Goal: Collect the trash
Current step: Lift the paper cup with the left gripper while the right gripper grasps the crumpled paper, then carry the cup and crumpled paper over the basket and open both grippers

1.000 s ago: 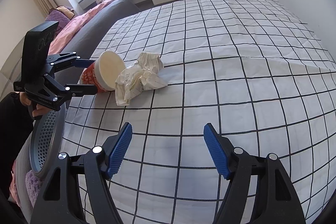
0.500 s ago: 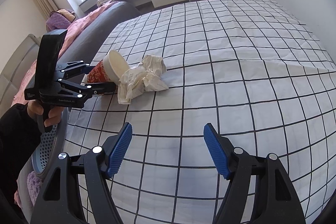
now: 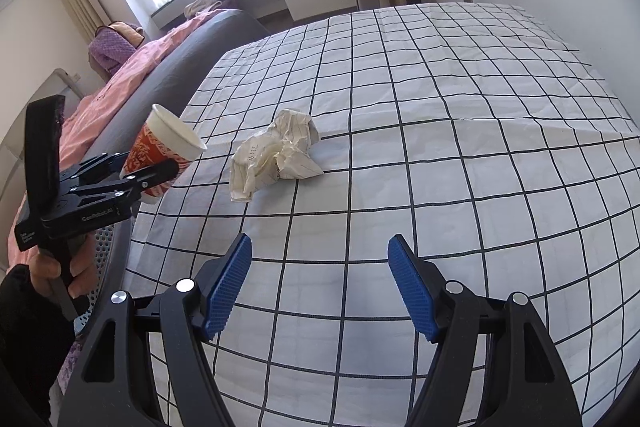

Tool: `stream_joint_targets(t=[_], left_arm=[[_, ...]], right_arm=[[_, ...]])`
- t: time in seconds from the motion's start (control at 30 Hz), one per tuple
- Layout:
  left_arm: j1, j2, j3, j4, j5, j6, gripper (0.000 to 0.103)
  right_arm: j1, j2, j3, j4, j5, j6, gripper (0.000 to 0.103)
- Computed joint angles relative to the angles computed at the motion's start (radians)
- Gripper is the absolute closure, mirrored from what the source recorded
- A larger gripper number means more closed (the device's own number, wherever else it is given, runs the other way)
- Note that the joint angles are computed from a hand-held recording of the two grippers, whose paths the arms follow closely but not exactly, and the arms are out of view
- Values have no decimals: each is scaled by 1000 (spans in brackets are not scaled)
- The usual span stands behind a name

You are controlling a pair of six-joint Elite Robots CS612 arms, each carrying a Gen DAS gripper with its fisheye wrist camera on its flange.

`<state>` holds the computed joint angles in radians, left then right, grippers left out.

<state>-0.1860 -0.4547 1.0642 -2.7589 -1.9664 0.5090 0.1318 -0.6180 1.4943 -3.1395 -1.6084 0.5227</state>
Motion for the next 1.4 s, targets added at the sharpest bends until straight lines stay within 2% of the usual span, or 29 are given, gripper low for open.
stream_joint_targets(t=[0.07, 0.27, 0.33, 0.43, 0.6, 0.7, 0.77, 1.03, 1.13, 1.17, 1.3, 1.4], left_arm=[[3, -20, 40, -63, 15, -50, 37], [6, -75, 158, -266, 125, -179, 37], [10, -88, 182, -292, 149, -220, 37], [12, -106, 216, -338, 197, -279, 37], [10, -129, 256, -341, 314, -408, 37], [6, -136, 274, -356, 381, -443, 37], [7, -138, 280, -364, 399, -463, 37], [6, -149, 301, -361, 446, -510, 36], [7, -153, 307, -353, 455, -516, 36], [8, -154, 310, -353, 457, -519, 36], [12, -162, 322, -356, 456, -528, 36], [14, -168, 332, -360, 452, -534, 36]], right_arm=[[1, 6, -13, 4, -4, -5, 34], [4, 39, -84, 27, 4, -44, 34], [6, 50, -114, 42, 7, -63, 34], [8, 70, -157, 58, 12, -85, 27], [18, 103, -227, 122, -29, -112, 19], [24, 122, -266, 176, -64, -118, 17], [25, 133, -287, 196, -75, -124, 12], [32, 171, -365, 294, -123, -122, 12], [33, 175, -371, 298, -131, -120, 22], [33, 176, -373, 305, -131, -119, 31], [37, 168, -355, 278, -136, -127, 41], [40, 151, -326, 252, -130, -125, 42]])
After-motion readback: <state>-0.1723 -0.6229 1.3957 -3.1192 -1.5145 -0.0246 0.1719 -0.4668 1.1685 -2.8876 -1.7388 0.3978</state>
